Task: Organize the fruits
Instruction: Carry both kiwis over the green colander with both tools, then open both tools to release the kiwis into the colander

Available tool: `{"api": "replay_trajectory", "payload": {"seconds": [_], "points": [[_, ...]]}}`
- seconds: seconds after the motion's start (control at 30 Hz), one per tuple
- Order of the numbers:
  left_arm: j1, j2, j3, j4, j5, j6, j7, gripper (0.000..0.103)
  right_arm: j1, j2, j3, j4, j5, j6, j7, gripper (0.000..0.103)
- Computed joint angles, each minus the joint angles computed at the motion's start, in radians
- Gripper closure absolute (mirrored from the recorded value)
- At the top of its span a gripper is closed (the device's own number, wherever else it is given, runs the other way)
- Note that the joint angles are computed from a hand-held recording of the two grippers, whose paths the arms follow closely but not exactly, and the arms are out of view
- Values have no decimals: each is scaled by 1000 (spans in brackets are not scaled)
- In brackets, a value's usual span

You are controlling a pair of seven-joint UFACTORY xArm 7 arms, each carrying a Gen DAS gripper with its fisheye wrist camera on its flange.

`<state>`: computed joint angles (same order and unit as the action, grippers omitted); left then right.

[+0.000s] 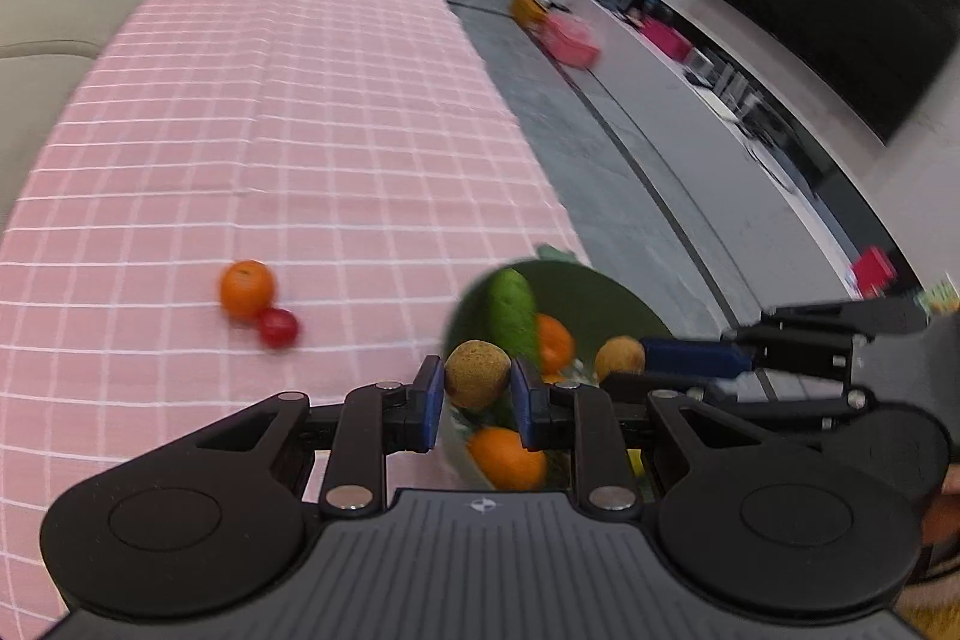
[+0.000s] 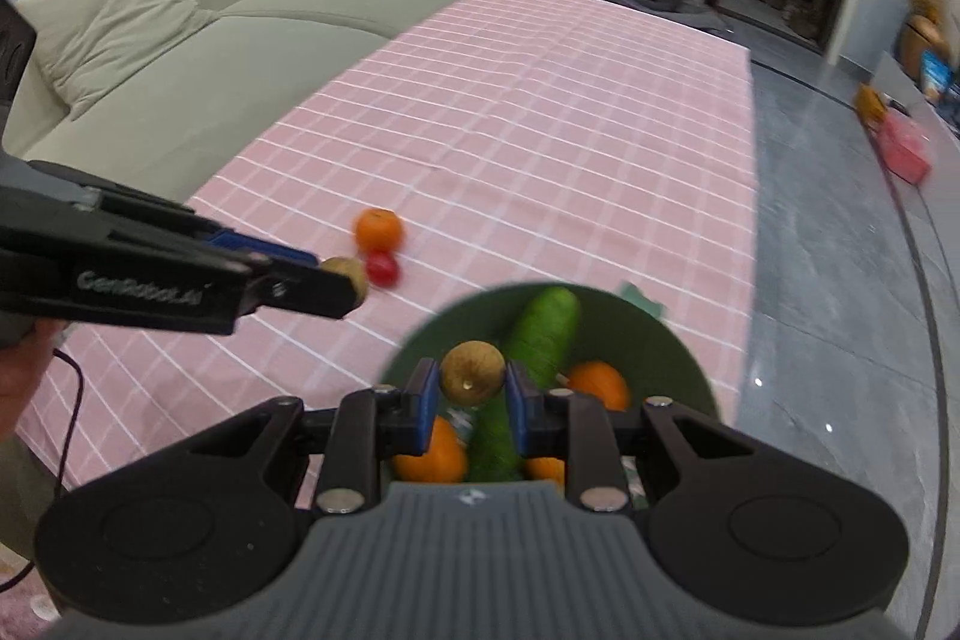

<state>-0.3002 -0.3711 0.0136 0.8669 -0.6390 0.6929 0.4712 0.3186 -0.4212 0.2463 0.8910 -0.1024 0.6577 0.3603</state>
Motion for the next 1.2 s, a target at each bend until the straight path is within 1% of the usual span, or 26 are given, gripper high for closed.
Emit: {"api": "replay_trajectory", "payload": {"seconds": [0.1, 0.2, 0.4, 0.57, 0.67, 0.8, 0.93, 1.0, 1.2], "points": [[-22, 17, 1, 7, -28, 25, 29, 77, -13, -50, -10, -41, -7, 24, 4, 83], [-28, 46, -7, 24, -49, 58, 42, 77, -21, -86, -21, -78, 0, 40, -1, 83], [-23, 92, -44, 38, -31, 88, 48, 77, -28, -96, -37, -122, 26, 48, -21, 83], [-30, 133, -73, 60, -15, 88, 71, 77, -32, -72, -49, -138, 35, 28, -48, 83], [-35, 159, -92, 73, 19, 82, 104, 77, -17, -44, -81, -135, 67, 24, -115, 83], [-39, 177, -105, 79, 49, 87, 140, 77, -35, -11, -88, -125, 61, 20, -165, 83], [-34, 201, -118, 88, 86, 90, 110, 77, -44, 30, -106, -111, 88, 8, -204, 83], [-33, 207, -119, 94, 89, 96, 106, 77, -48, 49, -107, -107, 95, 3, -215, 83], [-30, 222, -123, 110, 97, 108, 97, 76, -57, 80, -105, -101, 112, -12, -214, 83]]}}
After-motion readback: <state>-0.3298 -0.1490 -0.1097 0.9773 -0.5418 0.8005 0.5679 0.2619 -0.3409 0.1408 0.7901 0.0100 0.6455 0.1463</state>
